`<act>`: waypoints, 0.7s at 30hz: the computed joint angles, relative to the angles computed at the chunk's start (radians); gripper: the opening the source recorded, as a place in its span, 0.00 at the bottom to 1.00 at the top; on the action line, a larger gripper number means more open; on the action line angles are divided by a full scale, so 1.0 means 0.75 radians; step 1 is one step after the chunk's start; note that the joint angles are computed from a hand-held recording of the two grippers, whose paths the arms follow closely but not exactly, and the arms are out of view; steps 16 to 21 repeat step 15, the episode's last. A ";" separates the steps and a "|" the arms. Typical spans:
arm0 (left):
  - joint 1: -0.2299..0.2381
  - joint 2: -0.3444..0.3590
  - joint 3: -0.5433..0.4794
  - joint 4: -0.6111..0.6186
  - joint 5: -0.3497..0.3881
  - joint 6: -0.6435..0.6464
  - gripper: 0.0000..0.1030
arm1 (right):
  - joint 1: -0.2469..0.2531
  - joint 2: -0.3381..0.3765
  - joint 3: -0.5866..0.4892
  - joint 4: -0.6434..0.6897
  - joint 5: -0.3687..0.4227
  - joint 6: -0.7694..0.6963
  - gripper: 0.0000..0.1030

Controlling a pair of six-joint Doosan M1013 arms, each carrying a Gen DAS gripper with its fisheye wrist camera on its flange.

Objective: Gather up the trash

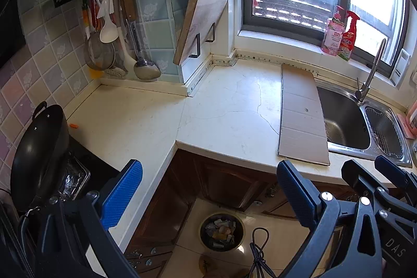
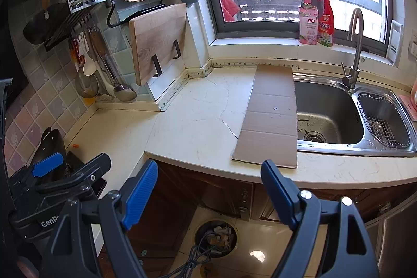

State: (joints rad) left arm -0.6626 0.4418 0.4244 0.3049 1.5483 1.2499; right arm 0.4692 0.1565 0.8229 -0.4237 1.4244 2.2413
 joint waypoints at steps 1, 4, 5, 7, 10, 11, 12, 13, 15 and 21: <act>-0.001 -0.002 0.004 0.001 -0.001 -0.001 0.99 | -0.002 0.000 0.000 0.004 0.000 -0.003 0.80; -0.002 -0.006 0.010 0.002 -0.003 -0.003 0.99 | -0.007 -0.001 0.000 0.011 -0.004 -0.009 0.80; -0.004 0.001 -0.002 0.006 0.003 -0.006 0.99 | -0.007 -0.003 0.002 0.011 -0.004 -0.010 0.80; -0.005 -0.001 0.002 0.007 0.001 -0.007 0.99 | -0.012 -0.001 -0.001 0.017 -0.005 -0.018 0.80; -0.006 -0.003 0.004 0.007 0.003 -0.010 0.99 | -0.012 -0.004 0.003 0.018 -0.004 -0.018 0.80; -0.007 -0.002 0.004 0.006 0.004 -0.008 0.99 | -0.010 -0.005 0.005 0.015 -0.001 -0.013 0.80; -0.008 -0.005 0.007 0.004 0.004 -0.006 0.99 | -0.008 -0.007 0.007 0.012 0.001 -0.009 0.80; -0.008 -0.010 0.016 0.002 0.003 -0.007 0.99 | -0.005 -0.009 0.010 0.009 0.004 -0.002 0.80; -0.003 -0.002 0.001 -0.010 0.011 0.009 0.99 | 0.001 -0.008 0.010 0.000 0.013 0.016 0.80; -0.003 -0.002 0.001 -0.010 0.011 0.009 0.99 | 0.001 -0.008 0.010 0.000 0.013 0.016 0.80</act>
